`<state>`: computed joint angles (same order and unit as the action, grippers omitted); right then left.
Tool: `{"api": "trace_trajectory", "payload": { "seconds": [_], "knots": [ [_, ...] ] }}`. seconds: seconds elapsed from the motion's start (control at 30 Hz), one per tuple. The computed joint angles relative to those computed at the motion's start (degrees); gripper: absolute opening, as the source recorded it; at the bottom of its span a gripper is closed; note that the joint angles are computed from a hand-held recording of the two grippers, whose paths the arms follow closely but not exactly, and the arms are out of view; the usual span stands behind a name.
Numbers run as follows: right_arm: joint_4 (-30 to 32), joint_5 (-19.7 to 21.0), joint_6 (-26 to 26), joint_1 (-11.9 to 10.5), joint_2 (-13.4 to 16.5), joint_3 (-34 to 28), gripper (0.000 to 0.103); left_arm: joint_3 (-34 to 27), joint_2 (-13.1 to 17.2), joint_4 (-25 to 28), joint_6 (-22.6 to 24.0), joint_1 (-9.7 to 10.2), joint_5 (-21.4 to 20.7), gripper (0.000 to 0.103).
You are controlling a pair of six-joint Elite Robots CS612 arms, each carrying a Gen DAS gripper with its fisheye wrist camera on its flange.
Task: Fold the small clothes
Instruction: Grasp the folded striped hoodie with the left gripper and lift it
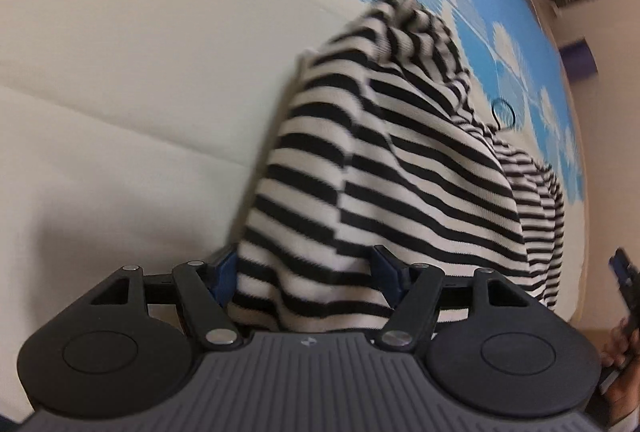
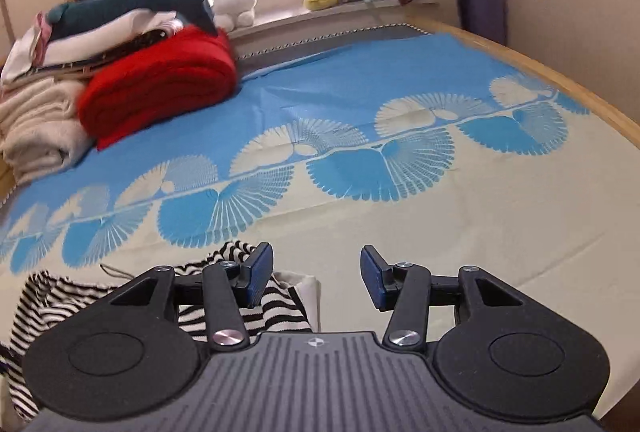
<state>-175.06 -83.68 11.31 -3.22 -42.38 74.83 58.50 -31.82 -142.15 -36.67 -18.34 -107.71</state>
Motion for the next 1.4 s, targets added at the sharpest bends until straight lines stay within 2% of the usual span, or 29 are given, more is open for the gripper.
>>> {"api": "trace_trajectory", "payload": {
  "seconds": [0.07,0.13,0.2,0.3,0.5,0.57,0.67,0.73,0.83,1.03,1.1,1.23,1.3,1.4],
  "knots": [
    [0.5,-0.9,-1.4,0.2,0.1,-0.1,0.051,-1.2,0.9,-0.5,-1.6,-0.12,-0.8,0.072],
    [1.4,-2.0,-3.2,0.5,0.3,-0.6,0.050,-2.5,1.6,0.2,-1.6,-0.43,-1.3,0.060],
    [2.2,-2.6,-3.7,0.6,0.5,-1.0,0.050,-3.8,2.1,2.3,0.7,-0.98,-1.3,0.023],
    [2.9,-3.5,-3.3,0.6,0.7,-1.4,0.050,-4.3,2.1,2.9,2.7,-1.54,-0.2,0.017],
    [3.1,-3.7,-1.6,0.8,0.7,-1.5,0.050,0.9,-0.7,-4.8,-0.9,-1.22,1.7,0.014],
    [2.9,-3.5,-0.9,1.0,0.7,-1.5,0.050,2.9,-2.1,-6.1,-1.5,-1.31,3.5,0.014],
    [2.5,-3.2,-0.3,1.2,0.7,-1.3,0.050,4.2,-3.7,-4.0,-2.0,-1.64,7.7,0.014],
    [2.7,-3.0,-0.6,1.3,0.7,-1.4,0.050,4.9,-4.7,-2.5,-2.7,-1.74,9.0,0.014],
    [2.5,-3.3,-1.3,1.5,0.7,-1.5,0.050,5.9,-6.2,-1.3,-0.1,-2.42,11.8,0.014],
    [0.3,-1.3,-1.1,1.2,-0.2,0.2,0.050,5.5,-8.0,-4.1,0.6,-4.33,13.2,0.014],
    [-0.8,-1.2,-1.7,1.0,-0.6,0.9,0.050,3.7,-7.3,-6.6,0.6,-5.40,11.6,0.014],
    [-0.9,-0.5,0.8,0.3,-0.7,1.2,0.050,1.6,-5.1,-13.1,1.7,-6.64,6.0,0.014],
    [-1.1,-0.9,1.0,0.1,-0.5,0.9,0.050,-2.8,-2.7,-9.7,-0.4,-7.01,3.1,0.014],
    [-0.4,-1.9,-1.7,0.2,-0.2,0.4,0.050,-11.3,1.8,-7.6,3.8,-8.00,-0.1,0.014]
  ]
}}
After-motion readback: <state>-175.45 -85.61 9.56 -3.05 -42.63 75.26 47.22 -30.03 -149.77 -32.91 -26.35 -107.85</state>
